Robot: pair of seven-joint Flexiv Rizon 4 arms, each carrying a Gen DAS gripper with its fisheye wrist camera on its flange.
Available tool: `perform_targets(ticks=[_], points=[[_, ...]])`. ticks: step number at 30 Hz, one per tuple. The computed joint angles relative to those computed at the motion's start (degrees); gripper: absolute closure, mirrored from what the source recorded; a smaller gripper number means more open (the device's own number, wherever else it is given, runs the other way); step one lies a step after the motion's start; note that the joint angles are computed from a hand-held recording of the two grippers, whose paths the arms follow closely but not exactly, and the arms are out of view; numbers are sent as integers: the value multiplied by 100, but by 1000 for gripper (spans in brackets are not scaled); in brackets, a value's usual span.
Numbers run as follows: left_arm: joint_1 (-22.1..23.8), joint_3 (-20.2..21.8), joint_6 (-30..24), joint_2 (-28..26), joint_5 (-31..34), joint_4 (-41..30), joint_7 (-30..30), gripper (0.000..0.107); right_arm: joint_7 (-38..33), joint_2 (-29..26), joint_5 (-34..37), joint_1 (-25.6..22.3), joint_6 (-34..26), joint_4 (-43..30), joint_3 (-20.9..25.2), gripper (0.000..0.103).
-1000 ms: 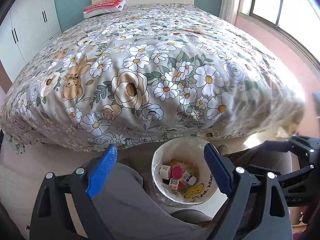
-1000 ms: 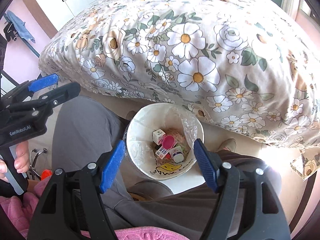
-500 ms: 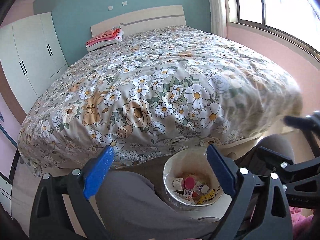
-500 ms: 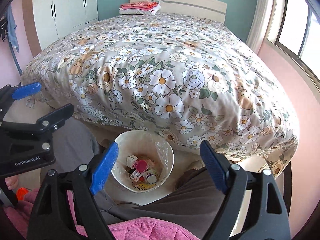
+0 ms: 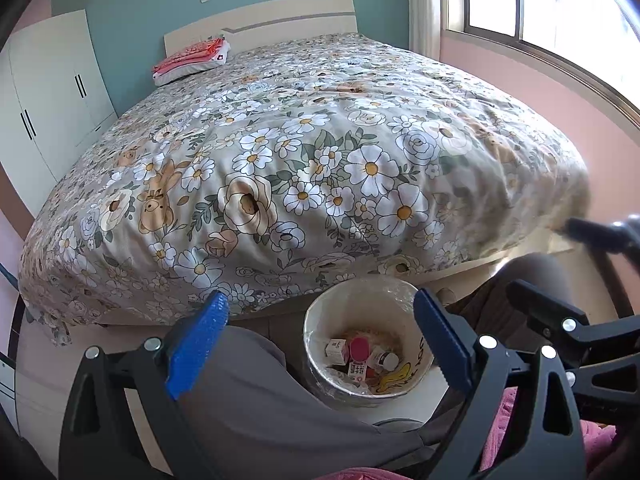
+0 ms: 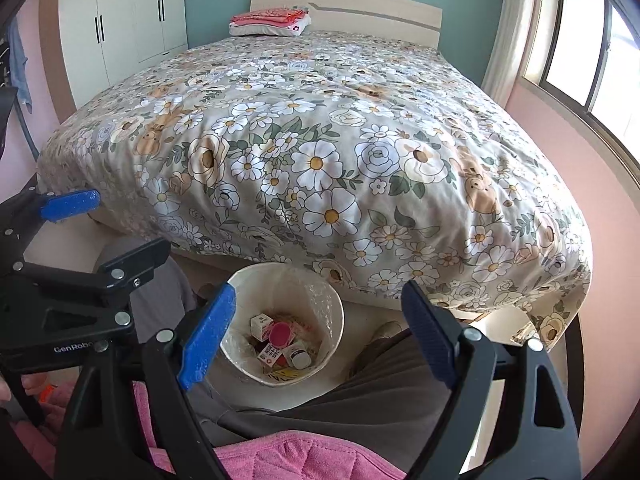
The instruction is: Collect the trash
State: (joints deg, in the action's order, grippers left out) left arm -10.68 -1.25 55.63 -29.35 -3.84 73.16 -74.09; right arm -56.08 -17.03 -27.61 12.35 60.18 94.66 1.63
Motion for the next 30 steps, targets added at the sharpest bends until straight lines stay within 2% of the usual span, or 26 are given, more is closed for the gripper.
perform_targets(ticks=[7, 30], points=[[-36, 29, -257, -48, 108, -121, 25, 12, 24, -3, 65, -20, 39, -16, 2, 19], [-15, 22, -287, -51, 107, -135, 32, 12, 43, -10, 45, -6, 18, -30, -8, 19]])
